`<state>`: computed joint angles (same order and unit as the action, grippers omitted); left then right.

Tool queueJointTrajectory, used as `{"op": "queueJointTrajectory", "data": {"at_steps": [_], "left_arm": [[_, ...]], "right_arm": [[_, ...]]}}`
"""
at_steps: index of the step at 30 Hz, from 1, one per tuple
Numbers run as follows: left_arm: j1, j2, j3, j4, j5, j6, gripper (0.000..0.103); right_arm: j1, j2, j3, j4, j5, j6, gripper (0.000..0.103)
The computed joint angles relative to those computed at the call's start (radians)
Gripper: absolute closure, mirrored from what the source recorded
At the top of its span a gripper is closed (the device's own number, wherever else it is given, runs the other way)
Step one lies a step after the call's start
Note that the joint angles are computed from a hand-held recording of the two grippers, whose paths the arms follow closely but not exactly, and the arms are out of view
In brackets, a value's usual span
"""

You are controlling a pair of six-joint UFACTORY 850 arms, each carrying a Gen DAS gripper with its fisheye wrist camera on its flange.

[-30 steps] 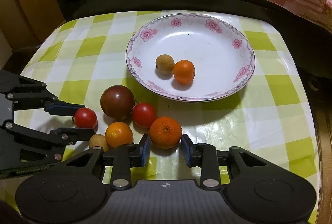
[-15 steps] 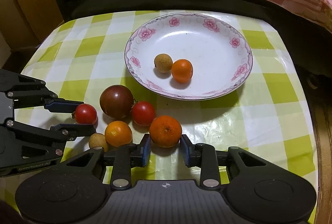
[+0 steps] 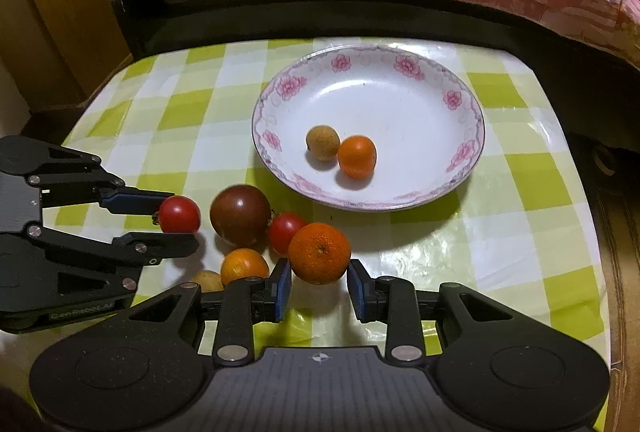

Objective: Organize fruits
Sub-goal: 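Carry the tangerine and cherry tomato in both grippers toward the plate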

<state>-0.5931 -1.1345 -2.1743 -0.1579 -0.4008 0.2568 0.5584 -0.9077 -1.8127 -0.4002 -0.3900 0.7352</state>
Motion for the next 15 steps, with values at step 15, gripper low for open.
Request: {"op": "queueJointTrajectory", "data": {"at_steps": [15], "left_arm": [[-0.028, -0.253, -0.487, 0.106, -0.176, -0.105, 0.065]], "right_arm": [[-0.018, 0.011, 0.000, -0.226, 0.029, 0.264, 0.077]]}}
